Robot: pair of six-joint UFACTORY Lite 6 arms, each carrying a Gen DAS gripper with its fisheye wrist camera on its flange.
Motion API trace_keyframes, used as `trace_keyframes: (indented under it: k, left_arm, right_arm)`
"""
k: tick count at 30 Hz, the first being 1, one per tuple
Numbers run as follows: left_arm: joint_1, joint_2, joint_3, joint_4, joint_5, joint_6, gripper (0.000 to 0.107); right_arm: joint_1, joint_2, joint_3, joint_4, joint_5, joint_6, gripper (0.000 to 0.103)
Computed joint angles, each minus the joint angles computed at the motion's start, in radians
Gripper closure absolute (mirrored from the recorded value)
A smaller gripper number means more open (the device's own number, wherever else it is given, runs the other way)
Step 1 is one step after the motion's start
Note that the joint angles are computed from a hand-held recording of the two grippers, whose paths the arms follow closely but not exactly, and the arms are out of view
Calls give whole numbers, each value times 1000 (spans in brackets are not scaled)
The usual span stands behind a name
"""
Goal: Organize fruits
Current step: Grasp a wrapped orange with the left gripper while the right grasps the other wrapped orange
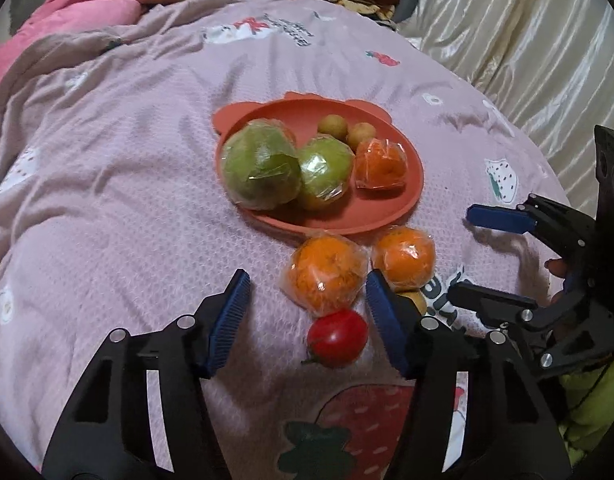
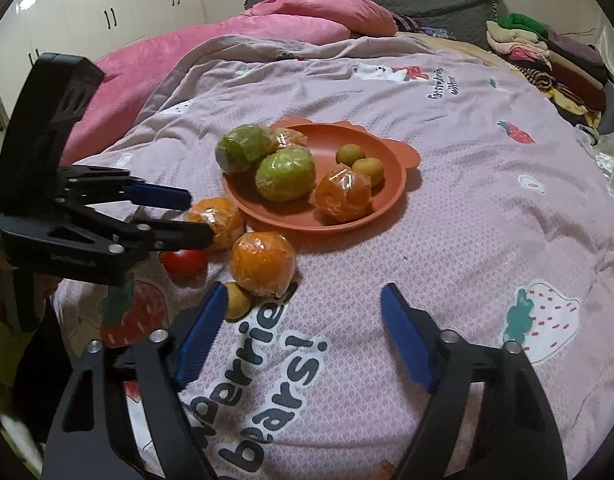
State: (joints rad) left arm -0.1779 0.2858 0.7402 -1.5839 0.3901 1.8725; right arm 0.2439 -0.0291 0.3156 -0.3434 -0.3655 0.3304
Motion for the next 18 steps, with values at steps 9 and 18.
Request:
trace_keyframes:
  k: [9,18]
  left_arm:
    - [-8,113,117,130,49,-119,68]
    - [41,113,111,117,94,-79,72]
  right_arm:
    - [3,77,53,-88,-27,69,47]
    - [7,175,141,-233,-50,195,54]
